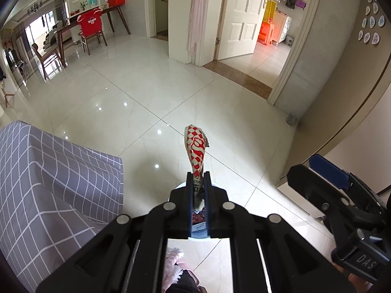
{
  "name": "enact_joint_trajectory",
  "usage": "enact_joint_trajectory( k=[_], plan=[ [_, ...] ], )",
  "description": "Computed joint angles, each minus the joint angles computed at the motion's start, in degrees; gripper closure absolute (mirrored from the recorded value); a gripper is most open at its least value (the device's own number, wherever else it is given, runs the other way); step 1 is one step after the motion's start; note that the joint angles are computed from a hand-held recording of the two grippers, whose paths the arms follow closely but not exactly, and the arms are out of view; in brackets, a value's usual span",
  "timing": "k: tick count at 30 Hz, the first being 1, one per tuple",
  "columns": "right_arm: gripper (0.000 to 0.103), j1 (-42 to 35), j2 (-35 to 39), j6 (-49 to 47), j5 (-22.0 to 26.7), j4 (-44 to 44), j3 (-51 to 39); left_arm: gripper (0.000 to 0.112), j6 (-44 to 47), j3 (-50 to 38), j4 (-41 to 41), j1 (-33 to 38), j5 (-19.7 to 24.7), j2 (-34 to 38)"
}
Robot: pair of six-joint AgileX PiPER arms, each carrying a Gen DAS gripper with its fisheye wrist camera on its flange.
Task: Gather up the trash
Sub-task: 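Open both tools over the blue bucket to drop the wrapper and sachet, then move both tools back over the table toward the white bottle and yellow tag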
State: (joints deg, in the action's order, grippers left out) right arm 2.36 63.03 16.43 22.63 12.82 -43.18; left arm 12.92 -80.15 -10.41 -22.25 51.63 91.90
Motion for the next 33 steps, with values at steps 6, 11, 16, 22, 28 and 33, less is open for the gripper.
enact_joint_trajectory(
  k=[6,11,16,22,28,33],
  plan=[
    [0.033,-0.54,-2.60,7.97,-2.99,-6.12,2.10,0.100,-0.75,-1.21,0.42,-1.57,-0.45,1.14],
    [0.031,0.25,-3.16,16.80,-3.44,-13.60,2.34,0.033,-7.28,-3.71,6.68,-3.76,0.05,2.86],
    [0.031,2.65,-1.56,21.57,-3.40,-17.15,1.90,0.033,-6.01,-2.71,6.13,-2.26,-0.20,1.87],
    [0.031,7.33,0.45,28.33,-2.68,-22.66,-0.04,0.033,-3.71,-2.48,4.55,1.19,0.66,0.19],
    [0.031,15.92,4.73,39.95,-0.56,-33.26,-5.71,0.033,2.02,-1.68,0.92,8.78,1.44,-3.19],
    [0.031,24.61,12.58,44.74,2.11,-38.85,-15.20,0.033,9.77,-3.96,-3.81,21.03,3.67,-4.13]
  ],
)
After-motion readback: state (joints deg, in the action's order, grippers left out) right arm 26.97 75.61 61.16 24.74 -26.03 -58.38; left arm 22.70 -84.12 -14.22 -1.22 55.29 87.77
